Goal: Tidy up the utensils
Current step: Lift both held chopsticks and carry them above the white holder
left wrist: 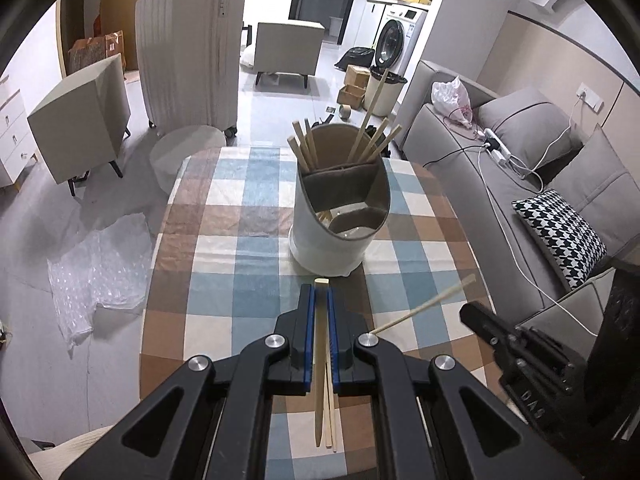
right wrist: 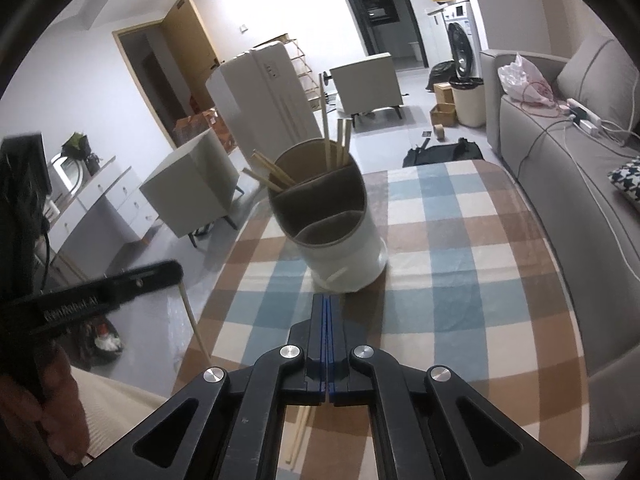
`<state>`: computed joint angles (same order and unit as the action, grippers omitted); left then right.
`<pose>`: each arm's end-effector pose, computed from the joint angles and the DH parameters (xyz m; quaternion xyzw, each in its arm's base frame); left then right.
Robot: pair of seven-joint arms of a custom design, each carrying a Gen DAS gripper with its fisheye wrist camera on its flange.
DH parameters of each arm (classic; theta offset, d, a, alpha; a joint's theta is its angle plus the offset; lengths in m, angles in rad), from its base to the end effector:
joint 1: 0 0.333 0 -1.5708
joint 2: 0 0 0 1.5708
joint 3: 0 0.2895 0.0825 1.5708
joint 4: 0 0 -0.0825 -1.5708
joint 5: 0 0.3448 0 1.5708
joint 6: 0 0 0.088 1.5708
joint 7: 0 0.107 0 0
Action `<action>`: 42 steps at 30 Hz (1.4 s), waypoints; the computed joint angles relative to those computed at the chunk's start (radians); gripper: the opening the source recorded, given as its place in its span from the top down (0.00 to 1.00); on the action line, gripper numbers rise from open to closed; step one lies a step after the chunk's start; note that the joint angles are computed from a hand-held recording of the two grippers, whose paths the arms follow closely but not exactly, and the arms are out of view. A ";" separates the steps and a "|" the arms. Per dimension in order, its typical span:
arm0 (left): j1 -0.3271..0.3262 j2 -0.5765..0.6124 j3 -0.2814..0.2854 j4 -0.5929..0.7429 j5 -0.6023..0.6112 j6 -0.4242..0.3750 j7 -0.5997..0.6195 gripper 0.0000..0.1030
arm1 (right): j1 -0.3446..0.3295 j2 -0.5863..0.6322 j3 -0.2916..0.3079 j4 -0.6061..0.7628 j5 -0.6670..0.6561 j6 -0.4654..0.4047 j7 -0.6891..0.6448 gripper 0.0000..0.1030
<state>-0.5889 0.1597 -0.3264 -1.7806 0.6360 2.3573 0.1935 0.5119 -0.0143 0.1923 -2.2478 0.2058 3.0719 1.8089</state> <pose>0.3820 -0.4658 0.5027 -0.7094 0.6307 -0.2756 0.1517 0.4207 0.3363 0.4690 -0.7263 0.5535 -0.0805 0.3996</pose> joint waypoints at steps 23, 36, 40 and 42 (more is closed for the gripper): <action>0.075 -0.072 0.000 -0.181 -0.074 0.143 -0.021 0.98 | 0.009 0.329 -0.026 0.442 -0.174 -0.783 -0.906 0.60; 0.102 -0.072 0.012 -0.193 -0.075 0.174 -0.007 0.98 | 0.077 0.522 -0.034 0.669 -0.272 -0.997 -1.280 0.63; 0.102 -0.072 0.012 -0.194 -0.072 0.173 -0.011 0.98 | 0.079 0.525 -0.044 0.671 -0.248 -0.973 -1.276 0.90; 0.103 -0.072 0.012 -0.195 -0.074 0.179 -0.016 0.98 | 0.077 0.524 -0.046 0.671 -0.232 -0.946 -1.261 0.95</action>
